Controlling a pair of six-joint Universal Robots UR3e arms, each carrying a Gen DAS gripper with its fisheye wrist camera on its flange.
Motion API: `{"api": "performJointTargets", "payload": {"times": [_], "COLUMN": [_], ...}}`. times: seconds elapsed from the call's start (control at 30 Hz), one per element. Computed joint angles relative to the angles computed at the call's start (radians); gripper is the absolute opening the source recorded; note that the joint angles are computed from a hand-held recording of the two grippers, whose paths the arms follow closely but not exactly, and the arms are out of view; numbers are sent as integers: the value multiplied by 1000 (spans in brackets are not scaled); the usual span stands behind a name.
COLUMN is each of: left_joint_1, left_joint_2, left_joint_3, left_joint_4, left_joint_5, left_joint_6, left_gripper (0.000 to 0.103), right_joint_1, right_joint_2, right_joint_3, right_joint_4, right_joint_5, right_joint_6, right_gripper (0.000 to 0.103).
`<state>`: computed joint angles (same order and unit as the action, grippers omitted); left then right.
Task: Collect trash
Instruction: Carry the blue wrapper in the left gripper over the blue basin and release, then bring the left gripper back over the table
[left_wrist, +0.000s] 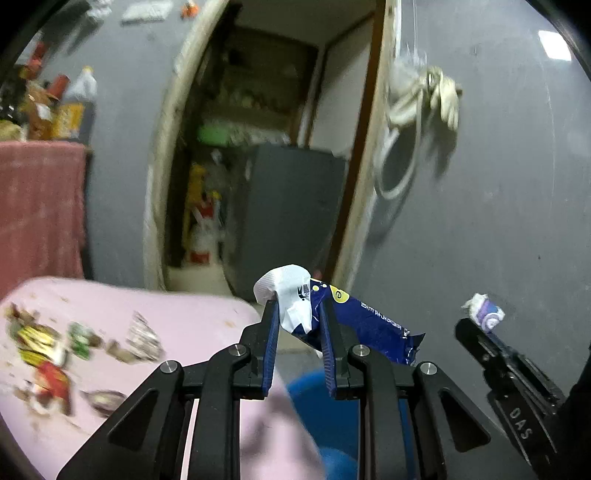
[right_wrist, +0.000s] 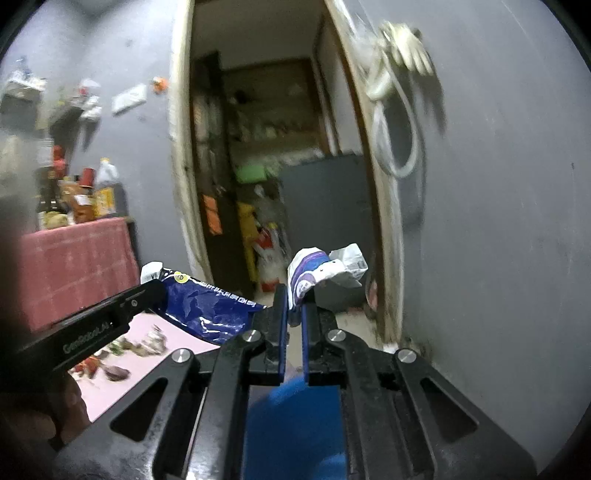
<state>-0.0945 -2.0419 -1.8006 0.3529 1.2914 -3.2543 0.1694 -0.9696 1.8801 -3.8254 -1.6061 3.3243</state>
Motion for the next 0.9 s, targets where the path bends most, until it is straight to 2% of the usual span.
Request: {"api": "performJointTargets", "payload": {"times": [0.13,0.33,0.5,0.57,0.6,0.63,0.7,0.8,0.9], "left_joint_1": [-51,-56,-60,-63,-65,-66,-59,-60,-48], "left_joint_2": [-82,-196,-257,-270,-278,-280,-279,-284,-231], "left_joint_3": [171,374,447,472,487,488,486,500,416], "left_joint_4": [-229,-496,-596,-636,-651,-655,-654,-657,-608], "left_joint_5": [48,40,20,27,28,26,9,10,14], "left_joint_6": [10,22,25,32,33,34,41,36,40], "left_gripper": [18,19,20,22,23,25,30,33,35], "right_joint_1": [-89,-154,-185,-192,-195,-196,-200,-203,-200], "right_joint_2": [-13,9,24,31,32,34,32,24,25], "right_joint_3": [17,-5,-39,-60,-66,-78,-82,-72,-71], "right_joint_4": [132,292,396,431,442,454,464,454,441], "right_joint_5": [137,234,289,298,303,306,309,311,309], "right_joint_6": [55,83,106,108,112,115,115,119,122], "right_gripper": [8,8,10,14,19,26,32,35,40]}}
